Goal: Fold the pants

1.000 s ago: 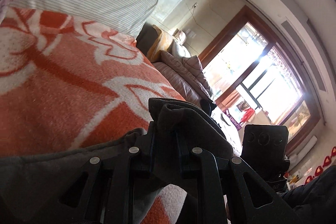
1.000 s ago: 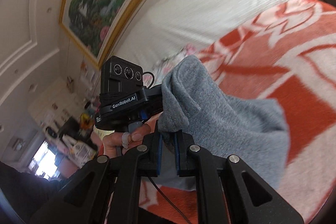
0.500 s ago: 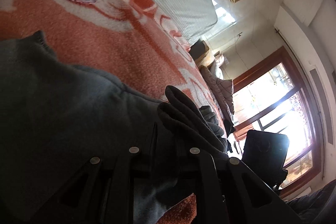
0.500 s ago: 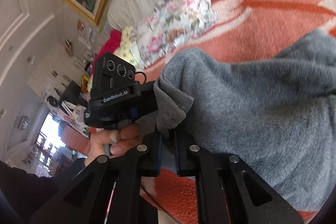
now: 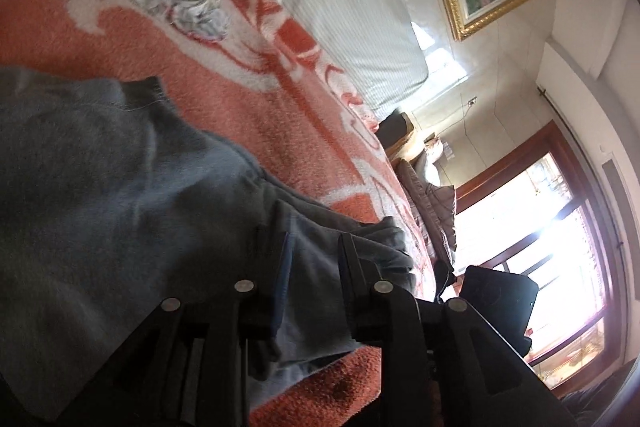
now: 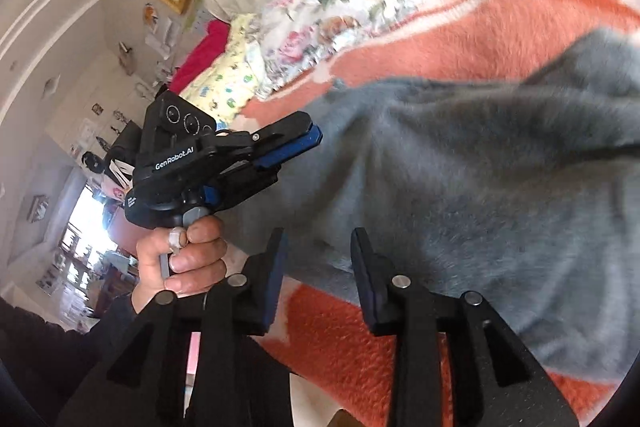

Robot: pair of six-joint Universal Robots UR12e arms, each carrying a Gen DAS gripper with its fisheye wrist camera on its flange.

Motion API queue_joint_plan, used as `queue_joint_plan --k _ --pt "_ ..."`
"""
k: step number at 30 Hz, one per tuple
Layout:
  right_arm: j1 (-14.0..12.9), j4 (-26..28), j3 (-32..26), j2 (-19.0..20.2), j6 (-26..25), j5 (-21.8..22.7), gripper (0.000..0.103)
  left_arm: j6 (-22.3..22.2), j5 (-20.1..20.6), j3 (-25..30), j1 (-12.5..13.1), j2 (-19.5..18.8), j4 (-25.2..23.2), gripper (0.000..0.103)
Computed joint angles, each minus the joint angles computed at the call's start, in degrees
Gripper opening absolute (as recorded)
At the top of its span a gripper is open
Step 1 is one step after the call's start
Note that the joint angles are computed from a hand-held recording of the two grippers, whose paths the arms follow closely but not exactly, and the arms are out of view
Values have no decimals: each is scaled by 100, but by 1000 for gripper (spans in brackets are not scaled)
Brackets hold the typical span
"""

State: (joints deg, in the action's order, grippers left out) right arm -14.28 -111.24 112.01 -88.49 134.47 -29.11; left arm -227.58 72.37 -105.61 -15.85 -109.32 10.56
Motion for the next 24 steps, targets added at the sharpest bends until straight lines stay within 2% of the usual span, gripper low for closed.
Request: queue_joint_plan --k 2,4,8,11,13,18,22,24 --pt "-106 -256 70 -95 147 72 35 80 -30 97 -69 -5 -87 29" --pt "-261 -851 165 -155 610 125 35 125 -75 217 -142 -50 -184 33" --pt "-594 -2272 294 -136 1756 72 35 203 -232 507 -309 -224 -421 35" --pt "-752 -2966 269 -57 2418 -300 35 281 -328 733 -435 -371 -620 38" --pt "-800 -3205 206 4 2642 -607 35 310 -392 875 -513 -463 -727 41" --pt "-780 -3120 58 128 2451 -1007 35 545 -420 1261 -701 -670 -1122 42" --pt "-636 -2924 -87 219 2114 -1218 34 719 -399 1485 -777 -790 -1208 53" --pt "-493 -2822 -187 277 1896 -1493 34 817 -400 1608 -805 -869 -1349 56"
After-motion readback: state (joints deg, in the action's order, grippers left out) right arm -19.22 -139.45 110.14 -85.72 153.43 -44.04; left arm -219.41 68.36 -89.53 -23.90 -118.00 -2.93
